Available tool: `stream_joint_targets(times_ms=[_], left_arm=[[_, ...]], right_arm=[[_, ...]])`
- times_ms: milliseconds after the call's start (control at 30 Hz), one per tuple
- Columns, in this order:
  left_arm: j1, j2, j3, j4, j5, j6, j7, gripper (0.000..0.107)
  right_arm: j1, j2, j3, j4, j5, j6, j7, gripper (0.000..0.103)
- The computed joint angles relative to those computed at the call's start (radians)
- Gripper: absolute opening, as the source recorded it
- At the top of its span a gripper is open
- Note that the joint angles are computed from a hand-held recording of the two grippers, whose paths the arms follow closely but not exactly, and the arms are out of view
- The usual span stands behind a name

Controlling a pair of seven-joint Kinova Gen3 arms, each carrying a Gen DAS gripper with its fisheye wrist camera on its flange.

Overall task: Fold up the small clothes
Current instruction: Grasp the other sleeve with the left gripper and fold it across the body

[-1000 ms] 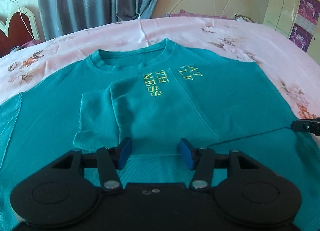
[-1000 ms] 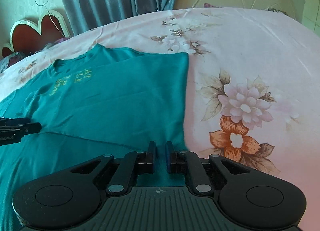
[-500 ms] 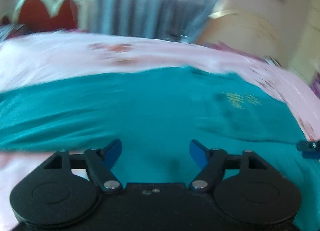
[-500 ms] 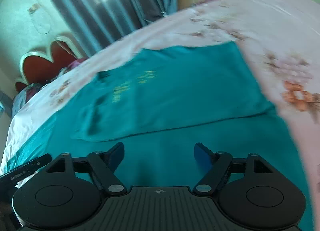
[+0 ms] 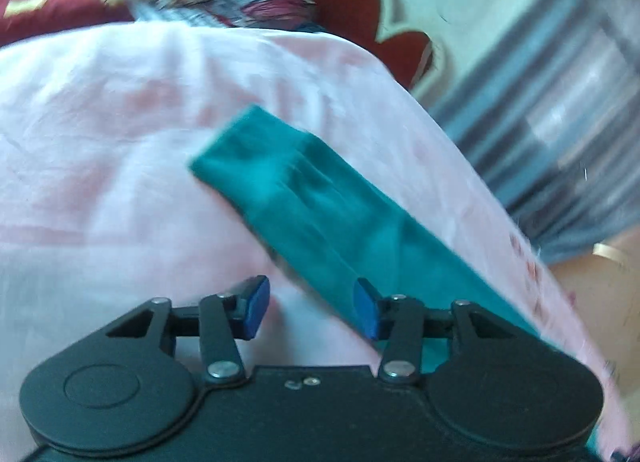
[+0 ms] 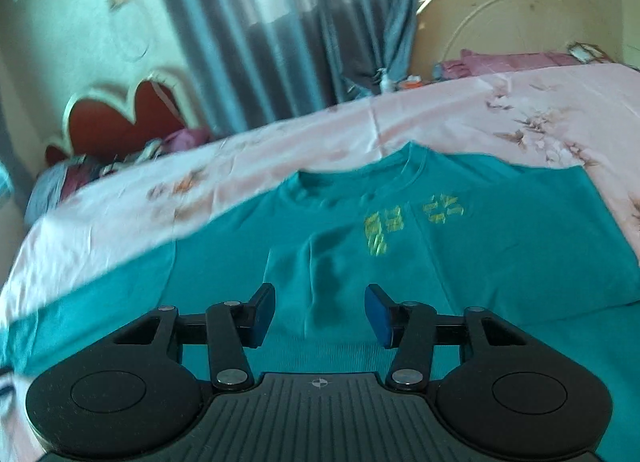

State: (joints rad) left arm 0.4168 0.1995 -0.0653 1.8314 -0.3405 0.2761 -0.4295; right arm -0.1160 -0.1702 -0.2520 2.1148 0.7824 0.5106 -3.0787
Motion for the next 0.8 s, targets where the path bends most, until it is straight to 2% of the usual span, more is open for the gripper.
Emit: stream_joint_targets(times_ms=[67,200,267,300,333,400,467,500,600,700,800], left_arm=[[-0.062,0.009,0.024,0.017,0.067,-0.064,-0.03,0.041],[-0.092,0.044,-0.002,0.015,0.175,-0.153,-0.051,0.041],[-0.04,0.057,-0.082,0.023,0.197,-0.194,-0.008,0.036],[-0.001,0.062,-0.128,0.015,0.188,-0.19,0.012,0.016],[0.042,0.067,-0.175,-0.003,0.164,-0.17,0.016,0.01],[0.135,0.06,-0.24,-0.046,0.082,-0.123,-0.004,0.01],[0.201,0.064,-0.252,-0.089,0.023,-0.124,-0.047,0.01],[0.213,0.074,-0.233,-0.125,0.015,-0.109,-0.088,0.01],[0.212,0.117,-0.102,-0.251,0.003,-0.047,-0.21,0.01],[0.216,0.187,0.037,-0.39,0.018,0.014,-0.332,0.01],[0.25,0.28,0.137,-0.529,0.009,0.055,-0.435,0.01]], right_arm=[[0.002,-0.001,0.007,-0.014,-0.002,0.01,0.016,0.05],[0.0,-0.017,0.015,-0.019,-0.028,0.048,0.055,0.05],[0.006,-0.036,0.017,-0.015,-0.046,0.074,0.073,0.05],[0.014,-0.041,0.02,-0.011,-0.053,0.079,0.077,0.05],[0.021,-0.048,0.022,-0.008,-0.062,0.085,0.083,0.05],[0.036,-0.067,0.028,0.004,-0.078,0.086,0.101,0.05],[0.054,-0.089,0.036,0.02,-0.096,0.077,0.124,0.05],[0.063,-0.099,0.042,0.029,-0.111,0.067,0.139,0.05],[0.094,-0.129,0.055,0.052,-0.156,0.043,0.184,0.05],[0.118,-0.166,0.073,0.078,-0.205,0.02,0.236,0.05],[0.134,-0.212,0.1,0.104,-0.26,0.014,0.302,0.05]])
